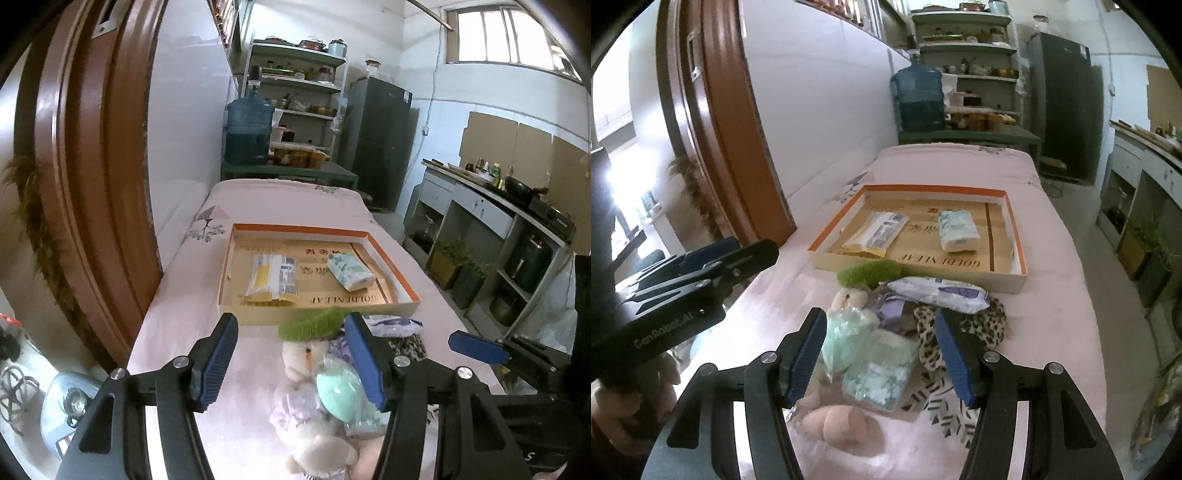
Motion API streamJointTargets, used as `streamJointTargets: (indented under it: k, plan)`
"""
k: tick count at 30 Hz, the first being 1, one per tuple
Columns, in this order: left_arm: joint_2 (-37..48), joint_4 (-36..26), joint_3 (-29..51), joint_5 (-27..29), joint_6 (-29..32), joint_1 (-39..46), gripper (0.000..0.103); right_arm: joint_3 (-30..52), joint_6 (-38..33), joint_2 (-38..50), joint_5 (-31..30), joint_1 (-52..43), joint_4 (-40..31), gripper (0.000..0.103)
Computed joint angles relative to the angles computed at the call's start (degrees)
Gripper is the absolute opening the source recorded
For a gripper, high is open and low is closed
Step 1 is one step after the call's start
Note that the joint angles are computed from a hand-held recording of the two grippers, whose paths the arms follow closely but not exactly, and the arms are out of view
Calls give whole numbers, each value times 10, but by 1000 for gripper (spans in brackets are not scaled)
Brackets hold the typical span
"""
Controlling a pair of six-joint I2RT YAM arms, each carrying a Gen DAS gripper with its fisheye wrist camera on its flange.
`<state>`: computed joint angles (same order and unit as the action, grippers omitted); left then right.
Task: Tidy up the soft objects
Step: 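Withdraw both tools from the box back toward the pile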
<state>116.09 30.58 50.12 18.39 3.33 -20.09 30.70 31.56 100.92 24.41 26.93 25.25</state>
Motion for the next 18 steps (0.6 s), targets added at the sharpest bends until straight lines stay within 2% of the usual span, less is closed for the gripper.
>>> streamJointTargets:
  k: [11,18]
  plan:
    - [19,53,-49,27,0,22,60,-31,23,39,5,26,60,63]
    - [36,62,-59,33,-1,30,60,-48,36,54,0,39,92,63]
